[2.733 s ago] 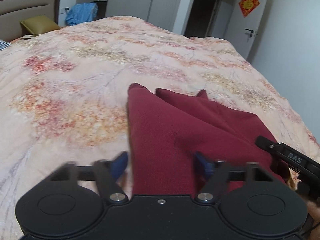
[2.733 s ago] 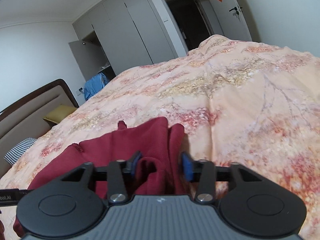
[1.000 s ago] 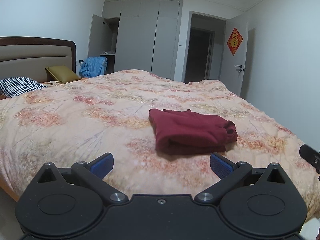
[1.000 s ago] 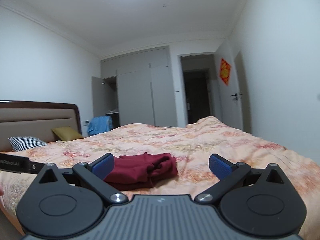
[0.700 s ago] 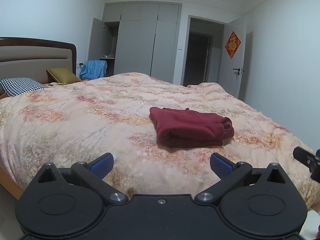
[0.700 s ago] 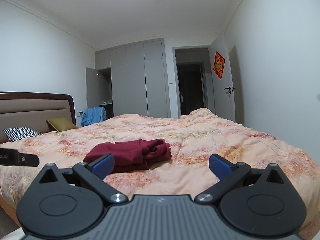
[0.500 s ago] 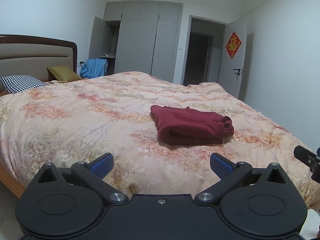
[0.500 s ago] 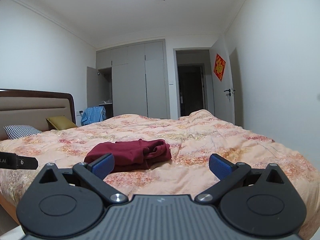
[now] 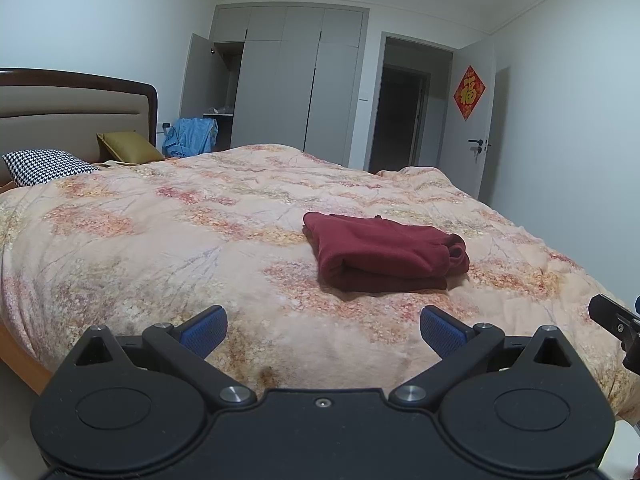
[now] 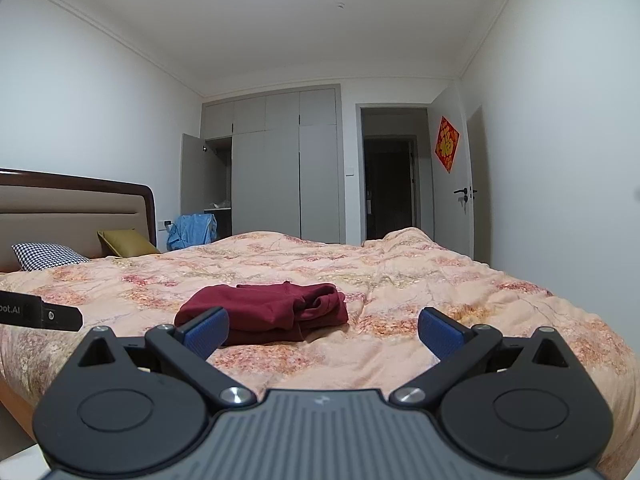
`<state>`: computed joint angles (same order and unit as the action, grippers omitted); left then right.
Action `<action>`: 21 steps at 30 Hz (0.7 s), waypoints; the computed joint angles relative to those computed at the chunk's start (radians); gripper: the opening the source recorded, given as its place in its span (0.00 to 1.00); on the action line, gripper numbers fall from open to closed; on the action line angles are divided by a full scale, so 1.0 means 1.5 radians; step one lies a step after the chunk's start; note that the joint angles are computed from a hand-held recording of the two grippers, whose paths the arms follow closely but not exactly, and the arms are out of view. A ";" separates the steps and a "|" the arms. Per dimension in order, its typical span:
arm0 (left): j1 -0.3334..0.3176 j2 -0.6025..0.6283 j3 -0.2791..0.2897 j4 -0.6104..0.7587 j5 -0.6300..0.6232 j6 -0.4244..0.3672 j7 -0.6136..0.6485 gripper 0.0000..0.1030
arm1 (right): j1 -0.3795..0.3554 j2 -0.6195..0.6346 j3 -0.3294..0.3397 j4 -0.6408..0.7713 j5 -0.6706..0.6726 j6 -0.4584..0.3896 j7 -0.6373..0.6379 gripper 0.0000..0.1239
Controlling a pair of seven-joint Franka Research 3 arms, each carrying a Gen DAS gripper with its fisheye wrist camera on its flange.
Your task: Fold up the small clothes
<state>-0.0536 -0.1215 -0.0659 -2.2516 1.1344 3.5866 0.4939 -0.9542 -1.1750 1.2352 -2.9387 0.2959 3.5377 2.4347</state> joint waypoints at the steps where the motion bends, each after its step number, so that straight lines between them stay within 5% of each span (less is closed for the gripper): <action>1: 0.000 0.000 0.000 0.000 -0.001 0.000 0.001 0.99 | -0.001 0.000 0.001 0.000 0.000 0.001 0.001 0.83; 21: -0.002 -0.005 0.001 -0.004 -0.006 0.001 0.007 0.99 | 0.002 -0.004 0.000 -0.003 0.000 0.001 0.003 0.83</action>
